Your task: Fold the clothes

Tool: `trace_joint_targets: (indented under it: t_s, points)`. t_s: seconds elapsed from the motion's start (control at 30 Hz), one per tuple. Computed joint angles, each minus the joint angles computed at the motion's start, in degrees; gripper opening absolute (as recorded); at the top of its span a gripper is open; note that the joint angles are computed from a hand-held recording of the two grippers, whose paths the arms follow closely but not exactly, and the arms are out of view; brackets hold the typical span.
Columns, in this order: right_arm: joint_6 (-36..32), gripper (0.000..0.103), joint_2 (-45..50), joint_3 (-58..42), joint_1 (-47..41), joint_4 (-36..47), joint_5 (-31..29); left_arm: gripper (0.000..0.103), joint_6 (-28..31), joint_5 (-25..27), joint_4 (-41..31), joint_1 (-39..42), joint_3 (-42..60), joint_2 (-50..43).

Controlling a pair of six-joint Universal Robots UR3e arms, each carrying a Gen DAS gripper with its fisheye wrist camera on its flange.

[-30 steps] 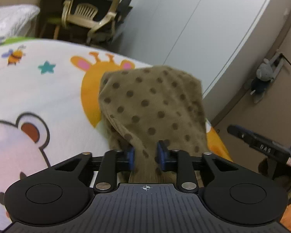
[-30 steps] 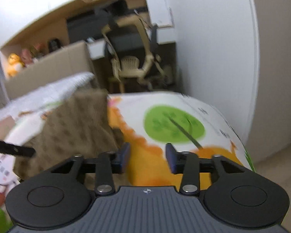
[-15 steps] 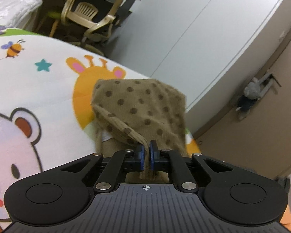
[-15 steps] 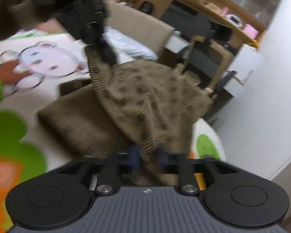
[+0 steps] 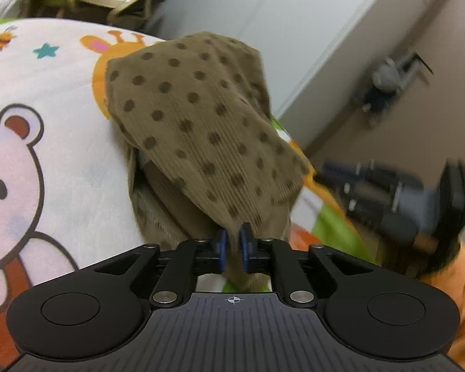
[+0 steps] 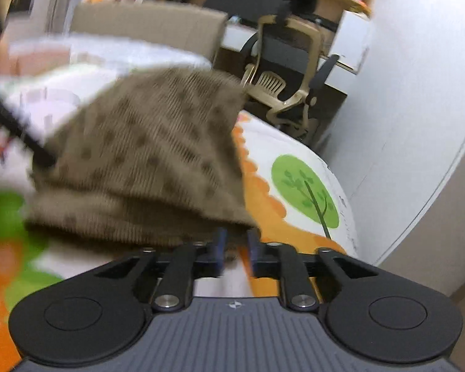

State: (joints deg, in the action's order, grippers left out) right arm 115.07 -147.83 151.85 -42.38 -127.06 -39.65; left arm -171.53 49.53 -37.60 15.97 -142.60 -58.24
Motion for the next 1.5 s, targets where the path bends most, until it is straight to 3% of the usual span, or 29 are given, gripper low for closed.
trace_joint_targets:
  t_s: [0.07, 0.13, 0.2, 0.23, 0.3, 0.37, 0.47, 0.57, 0.63, 0.73, 0.87, 1.0, 1.17, 1.33, 1.5]
  points:
    - [-0.83, 0.068, 1.26, -2.94, -3.01, 5.36, 5.04, 0.02, 4.0, -1.08, -6.59, 1.46, 0.68, 4.12]
    - [1.22, 0.074, 5.55, -4.87, -3.78, 4.41, 8.68, 0.023, 6.74, -1.75, -10.89, 1.79, 1.59, 7.32]
    - [9.48, 0.101, 14.89, -5.71, -0.81, -7.37, 9.39, 0.036, 8.17, -2.38, -12.75, 2.16, 2.79, 9.66]
    - [13.94, 0.103, 20.2, -6.13, 0.96, -14.31, 9.27, 0.039, 8.25, -2.66, -12.72, 2.33, 3.34, 10.42]
    - [21.99, 0.103, 30.95, -7.06, 4.98, -28.86, 7.13, 0.049, 7.12, -3.92, -10.31, 3.46, 4.57, 10.1]
    - [26.83, 0.103, 38.27, -8.42, 8.0, -37.19, 4.3, 0.054, 3.42, -3.7, -2.18, 2.75, 5.98, 5.79]
    - [30.71, 0.103, 45.67, -10.2, 11.27, -42.73, 0.6, 0.055, -5.37, 0.84, 17.2, -4.06, 12.43, -10.67]
    - [28.6, 0.103, 45.96, -7.8, 10.17, -40.81, 3.54, 0.063, -10.28, 0.58, 26.02, -8.61, 24.1, -27.27]
    - [24.91, 0.103, 43.21, -5.78, 8.47, -36.78, 7.44, 0.071, -12.71, 1.55, 26.07, -11.24, 33.42, -37.27]
    - [19.57, 0.103, 40.2, -4.91, 8.3, -30.01, 10.29, 0.068, -15.75, 10.97, 18.79, -15.57, 49.08, -50.96]
    - [21.63, 0.103, 46.47, -6.53, 15.52, -35.87, 4.6, 0.056, -24.38, 15.32, 9.07, -14.23, 61.15, -62.89]
    - [23.41, 0.103, 53.55, -10.35, 24.3, -40.8, -5.44, 0.056, -24.71, 13.15, 8.88, -12.68, 60.81, -63.11]
    - [23.68, 0.103, 54.13, -12.77, 23.14, -34.61, -3.87, 0.058, -22.93, 14.62, 10.89, -13.45, 58.07, -61.67]
    - [25.47, 0.103, 50.95, -9.73, 21.33, -33.91, -3.38, 0.06, -22.35, 14.14, 11.04, -12.89, 57.34, -60.49]
    - [26.17, 0.103, 52.51, -9.48, 23.25, -38.06, -6.28, 0.073, -21.24, 13.8, 15.53, -12.15, 49.06, -53.61]
